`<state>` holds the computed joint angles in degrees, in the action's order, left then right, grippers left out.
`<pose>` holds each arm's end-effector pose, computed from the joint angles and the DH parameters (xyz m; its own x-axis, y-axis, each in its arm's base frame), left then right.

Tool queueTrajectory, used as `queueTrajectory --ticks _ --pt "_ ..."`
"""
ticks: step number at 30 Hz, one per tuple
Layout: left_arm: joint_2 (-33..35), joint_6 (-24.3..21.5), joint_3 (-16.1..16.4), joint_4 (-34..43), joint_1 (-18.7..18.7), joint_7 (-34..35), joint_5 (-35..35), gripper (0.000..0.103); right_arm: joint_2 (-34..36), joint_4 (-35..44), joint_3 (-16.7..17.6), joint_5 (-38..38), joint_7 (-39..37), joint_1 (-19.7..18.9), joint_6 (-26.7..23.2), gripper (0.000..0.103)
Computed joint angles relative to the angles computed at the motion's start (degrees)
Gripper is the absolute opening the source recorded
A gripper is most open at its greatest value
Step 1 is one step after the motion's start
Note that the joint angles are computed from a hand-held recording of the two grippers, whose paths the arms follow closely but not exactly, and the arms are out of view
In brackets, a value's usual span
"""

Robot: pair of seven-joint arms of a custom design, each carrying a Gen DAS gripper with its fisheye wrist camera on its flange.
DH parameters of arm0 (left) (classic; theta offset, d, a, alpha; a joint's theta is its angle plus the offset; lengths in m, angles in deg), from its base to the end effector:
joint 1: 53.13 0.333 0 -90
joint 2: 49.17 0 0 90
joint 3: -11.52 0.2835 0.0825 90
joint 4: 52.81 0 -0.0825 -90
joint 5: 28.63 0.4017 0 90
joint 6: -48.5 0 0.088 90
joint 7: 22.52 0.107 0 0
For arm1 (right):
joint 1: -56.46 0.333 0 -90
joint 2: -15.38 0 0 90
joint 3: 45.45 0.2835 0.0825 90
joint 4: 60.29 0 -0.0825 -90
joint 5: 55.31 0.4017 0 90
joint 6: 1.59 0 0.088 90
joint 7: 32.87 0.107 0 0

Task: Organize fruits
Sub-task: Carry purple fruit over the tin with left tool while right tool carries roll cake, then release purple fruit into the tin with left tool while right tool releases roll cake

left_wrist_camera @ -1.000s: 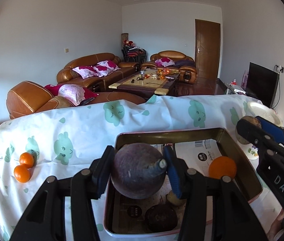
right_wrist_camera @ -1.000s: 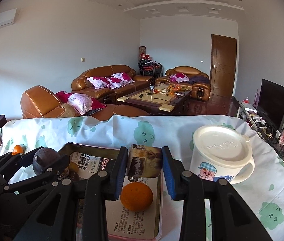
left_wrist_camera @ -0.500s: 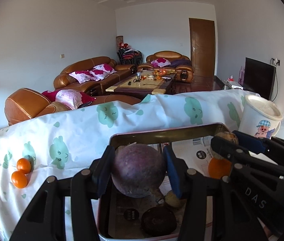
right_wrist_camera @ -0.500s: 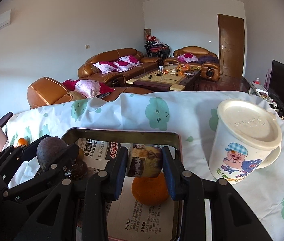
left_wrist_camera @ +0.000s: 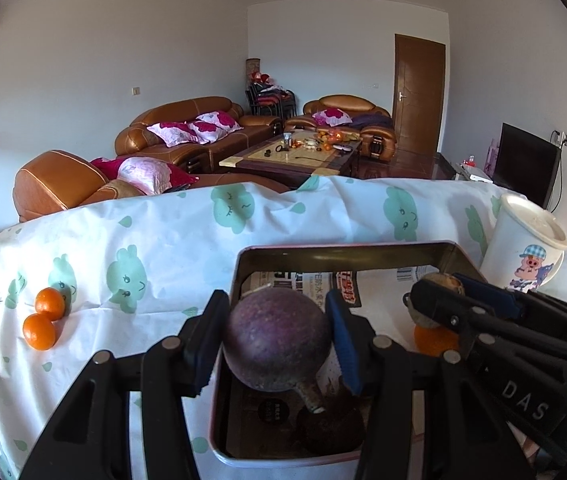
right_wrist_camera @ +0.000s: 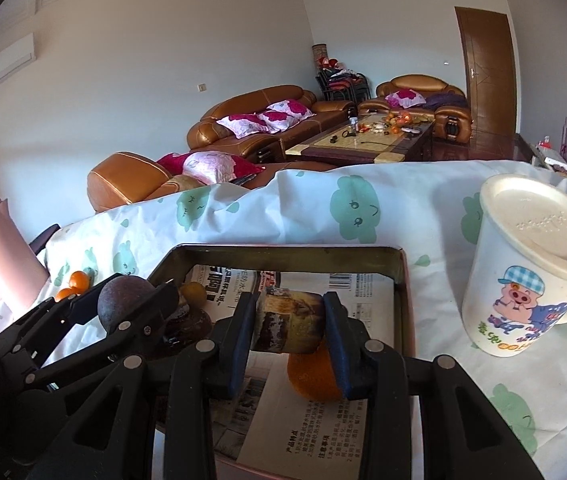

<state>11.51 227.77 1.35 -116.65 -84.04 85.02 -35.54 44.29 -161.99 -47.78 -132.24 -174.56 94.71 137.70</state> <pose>0.6498 -0.4729 0.2546 -0.6698 -0.7425 0.0026 -0.4206 0.3765 -0.8255 0.5454 0.3937 0.2521 -0.4392 -0.8713 -0.2190 -0.4640 0.4287 -0.7751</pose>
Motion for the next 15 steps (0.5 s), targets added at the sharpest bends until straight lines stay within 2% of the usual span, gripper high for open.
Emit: queueTrajectory --ticks 2,4,5,6,7,8,9,10,11,13,15 --pt "-1.2 2.6 -0.3 -2.4 0.4 0.2 -0.2 0.051 -0.1 -0.6 -0.5 -2.4 2.7 -0.6 4.1 0.037" --pt "-3.0 6.1 1.0 -5.5 -0.2 0.0 -0.7 0.055 -0.6 -1.3 -1.2 -6.3 7.5 -0.8 7.5 0.037" --pt "-3.9 7.7 2.3 -6.9 -1.1 -0.4 -1.3 0.058 -1.0 -1.7 -1.4 -8.7 10.3 -0.8 8.9 0.037" --pt "-4.7 8.9 4.8 -8.0 -2.7 -1.4 -2.7 0.067 -1.3 -2.1 -1.5 -10.8 13.0 -0.9 9.6 0.037" --pt "-5.3 10.0 8.2 -8.9 -5.0 -2.8 -4.8 0.078 -1.7 -2.5 -1.4 -12.5 15.1 -0.9 9.5 0.038" --pt "-5.7 10.7 10.7 -9.7 -6.7 -3.8 -6.7 0.084 -2.0 -2.9 -1.2 -14.1 17.0 -0.9 9.2 0.038" --pt "-6.0 11.1 11.4 -10.3 -7.1 -4.2 -7.8 0.098 -2.3 -3.2 -0.8 -14.9 18.1 -1.0 8.2 0.039" --pt "-6.6 11.9 10.4 -11.4 -6.3 -4.1 -8.2 0.103 -2.7 -3.6 -0.3 -14.8 18.3 -1.0 6.7 0.042" --pt "-7.1 13.0 9.1 -12.5 -5.3 -3.5 -8.3 0.103 -2.8 -3.7 0.2 -14.2 18.0 -1.1 5.3 0.046" --pt "-8.1 14.0 9.4 -14.2 -5.6 -2.3 -9.3 0.103 -3.0 -3.9 0.9 -13.9 18.1 -1.0 3.2 0.067" --pt "-8.6 16.0 12.2 -15.6 -8.1 -0.9 -11.8 0.103 -3.1 -3.8 1.4 -13.9 17.5 -0.6 0.8 0.071"
